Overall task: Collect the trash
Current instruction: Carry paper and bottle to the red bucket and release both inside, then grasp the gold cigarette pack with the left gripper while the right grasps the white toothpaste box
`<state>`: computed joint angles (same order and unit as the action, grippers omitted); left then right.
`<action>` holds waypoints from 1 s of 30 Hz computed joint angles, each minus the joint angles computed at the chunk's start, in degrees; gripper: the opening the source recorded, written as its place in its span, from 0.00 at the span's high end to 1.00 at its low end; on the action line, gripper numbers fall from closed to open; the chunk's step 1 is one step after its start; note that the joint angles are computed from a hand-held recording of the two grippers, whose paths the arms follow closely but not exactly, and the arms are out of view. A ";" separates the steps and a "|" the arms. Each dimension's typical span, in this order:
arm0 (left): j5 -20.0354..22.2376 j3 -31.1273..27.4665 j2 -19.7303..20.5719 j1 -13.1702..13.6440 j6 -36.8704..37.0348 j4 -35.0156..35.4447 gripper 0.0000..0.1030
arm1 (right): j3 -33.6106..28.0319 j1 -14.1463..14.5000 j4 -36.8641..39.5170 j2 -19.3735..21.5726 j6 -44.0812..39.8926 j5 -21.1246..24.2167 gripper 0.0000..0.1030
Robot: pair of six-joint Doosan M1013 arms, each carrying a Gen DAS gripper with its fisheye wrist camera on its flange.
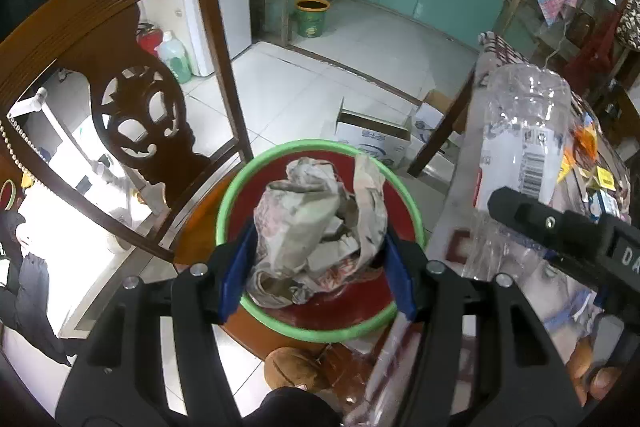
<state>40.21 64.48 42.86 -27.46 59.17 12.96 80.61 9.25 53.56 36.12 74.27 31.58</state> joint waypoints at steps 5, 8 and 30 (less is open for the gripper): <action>0.63 -0.52 0.39 0.63 -0.16 -1.42 0.45 | -0.88 0.07 1.27 0.69 -0.56 -0.49 0.28; 1.21 -0.90 0.60 0.61 0.93 -2.22 0.45 | 0.88 -0.14 5.35 -0.08 -3.19 -2.70 0.23; 4.90 -3.47 2.24 -0.89 -2.11 1.01 0.12 | 22.60 -3.42 -34.24 -17.38 26.35 -18.04 0.22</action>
